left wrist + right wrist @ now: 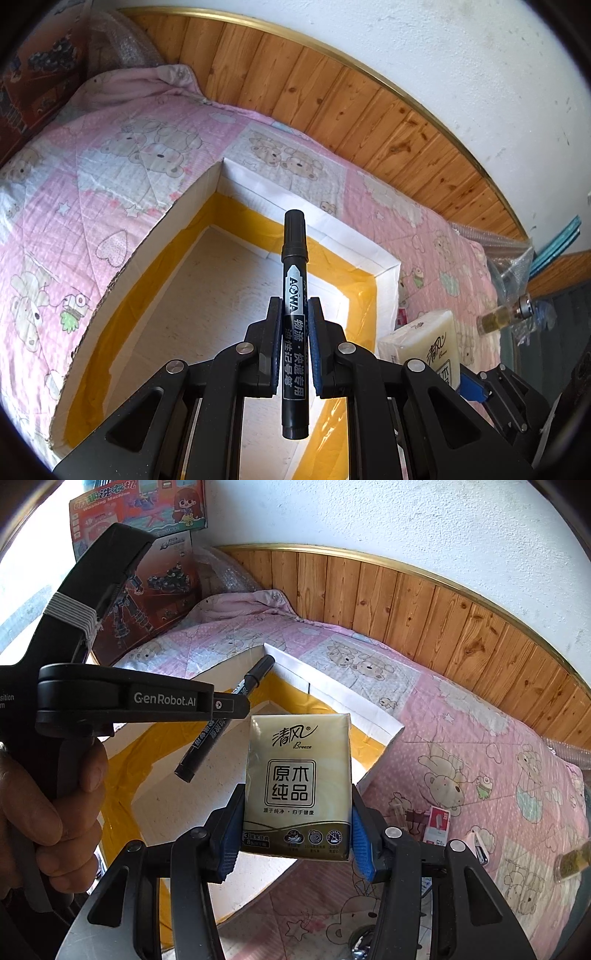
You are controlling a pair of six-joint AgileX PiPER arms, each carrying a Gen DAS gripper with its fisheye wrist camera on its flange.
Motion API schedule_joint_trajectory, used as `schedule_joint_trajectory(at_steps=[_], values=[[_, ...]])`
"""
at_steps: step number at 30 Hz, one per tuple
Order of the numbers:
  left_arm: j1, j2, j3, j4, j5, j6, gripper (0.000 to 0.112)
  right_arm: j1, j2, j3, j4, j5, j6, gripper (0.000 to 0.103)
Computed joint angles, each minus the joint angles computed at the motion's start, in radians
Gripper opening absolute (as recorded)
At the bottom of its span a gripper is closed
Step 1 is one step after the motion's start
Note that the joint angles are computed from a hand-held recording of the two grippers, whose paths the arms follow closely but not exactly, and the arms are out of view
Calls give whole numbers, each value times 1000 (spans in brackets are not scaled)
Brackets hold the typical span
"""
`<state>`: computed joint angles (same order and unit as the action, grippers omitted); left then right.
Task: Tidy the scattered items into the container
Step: 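Lower the marker and tissue pack together into the box interior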
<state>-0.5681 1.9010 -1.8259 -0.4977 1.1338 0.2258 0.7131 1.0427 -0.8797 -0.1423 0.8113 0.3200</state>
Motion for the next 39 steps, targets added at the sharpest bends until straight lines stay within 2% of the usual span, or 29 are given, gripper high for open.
schedule_joint_trajectory(at_steps=[20,39], values=[[-10,127,-135,92,6,-89,14,-108,161,-30,175,-135,-216,52],[-102,242,-254,269,6,-177,14,-177,299,-56,281,-197,-376,52]])
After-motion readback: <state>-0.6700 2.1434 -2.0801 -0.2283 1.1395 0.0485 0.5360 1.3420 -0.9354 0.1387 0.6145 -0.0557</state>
